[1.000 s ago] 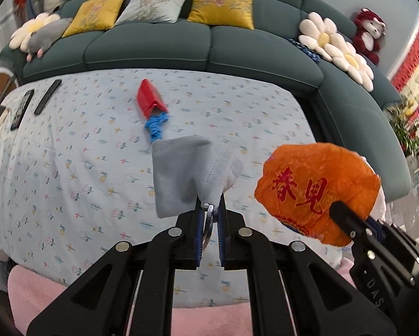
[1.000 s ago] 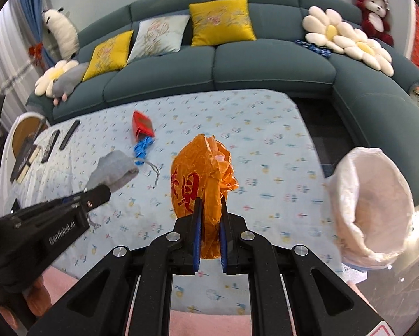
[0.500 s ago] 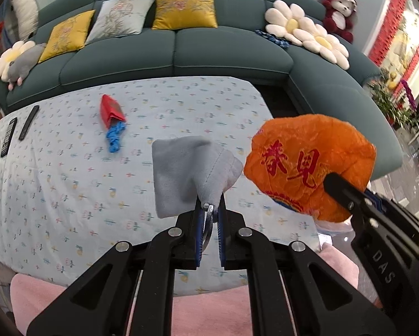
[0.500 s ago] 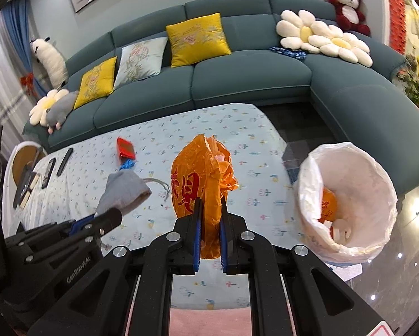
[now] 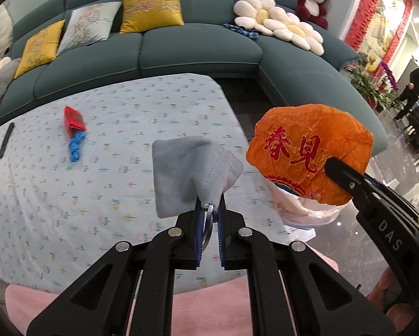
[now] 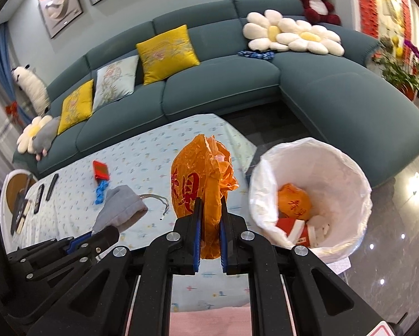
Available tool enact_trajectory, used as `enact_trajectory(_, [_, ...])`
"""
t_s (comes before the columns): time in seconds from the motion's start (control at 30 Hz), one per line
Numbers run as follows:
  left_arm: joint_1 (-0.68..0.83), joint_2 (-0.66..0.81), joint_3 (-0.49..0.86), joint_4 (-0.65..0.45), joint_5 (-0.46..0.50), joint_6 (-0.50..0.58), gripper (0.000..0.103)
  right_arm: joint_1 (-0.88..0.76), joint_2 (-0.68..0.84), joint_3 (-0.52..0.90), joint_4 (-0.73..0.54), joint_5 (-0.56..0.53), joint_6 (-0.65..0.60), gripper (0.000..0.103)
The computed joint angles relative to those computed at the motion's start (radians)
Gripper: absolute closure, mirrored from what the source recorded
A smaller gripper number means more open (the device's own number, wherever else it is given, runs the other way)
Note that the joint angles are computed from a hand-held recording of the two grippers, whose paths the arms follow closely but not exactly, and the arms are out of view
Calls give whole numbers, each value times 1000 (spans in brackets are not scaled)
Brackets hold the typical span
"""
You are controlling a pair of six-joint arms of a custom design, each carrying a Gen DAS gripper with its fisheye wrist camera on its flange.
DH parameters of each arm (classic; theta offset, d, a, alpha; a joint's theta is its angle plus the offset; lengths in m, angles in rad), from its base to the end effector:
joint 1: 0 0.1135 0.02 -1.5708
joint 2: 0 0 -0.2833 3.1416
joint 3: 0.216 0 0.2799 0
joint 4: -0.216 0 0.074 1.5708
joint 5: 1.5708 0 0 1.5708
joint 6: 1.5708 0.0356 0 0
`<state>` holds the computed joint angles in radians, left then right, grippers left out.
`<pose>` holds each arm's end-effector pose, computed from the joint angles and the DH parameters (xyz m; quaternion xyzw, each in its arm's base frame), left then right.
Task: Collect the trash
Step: 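Lift the grey pouch and orange bag and carry them over the bin, then open both tools to drop the pouch and bag into the bin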
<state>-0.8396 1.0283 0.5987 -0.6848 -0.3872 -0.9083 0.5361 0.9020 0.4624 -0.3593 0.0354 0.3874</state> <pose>0.1398 -0.1357 0.2008 -0.0763 0.9538 -0.0500 0.2862 0.1672 0.0979 0.1952 -0.0622 0.9242 0.1530 0.3443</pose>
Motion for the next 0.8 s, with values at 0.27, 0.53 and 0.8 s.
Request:
enact_trajectory(0.27, [-30, 127, 49, 127, 33, 38, 95, -233, -10, -22, 1, -104, -127, 93])
enact_trajectory(0.53, [-15, 344, 172, 261, 107, 86, 95, -438, 62, -20, 53, -124, -290, 93])
enact_trajectory(0.8, [5, 579, 330, 355, 202, 137, 94, -609, 242, -6, 161, -171, -397, 93])
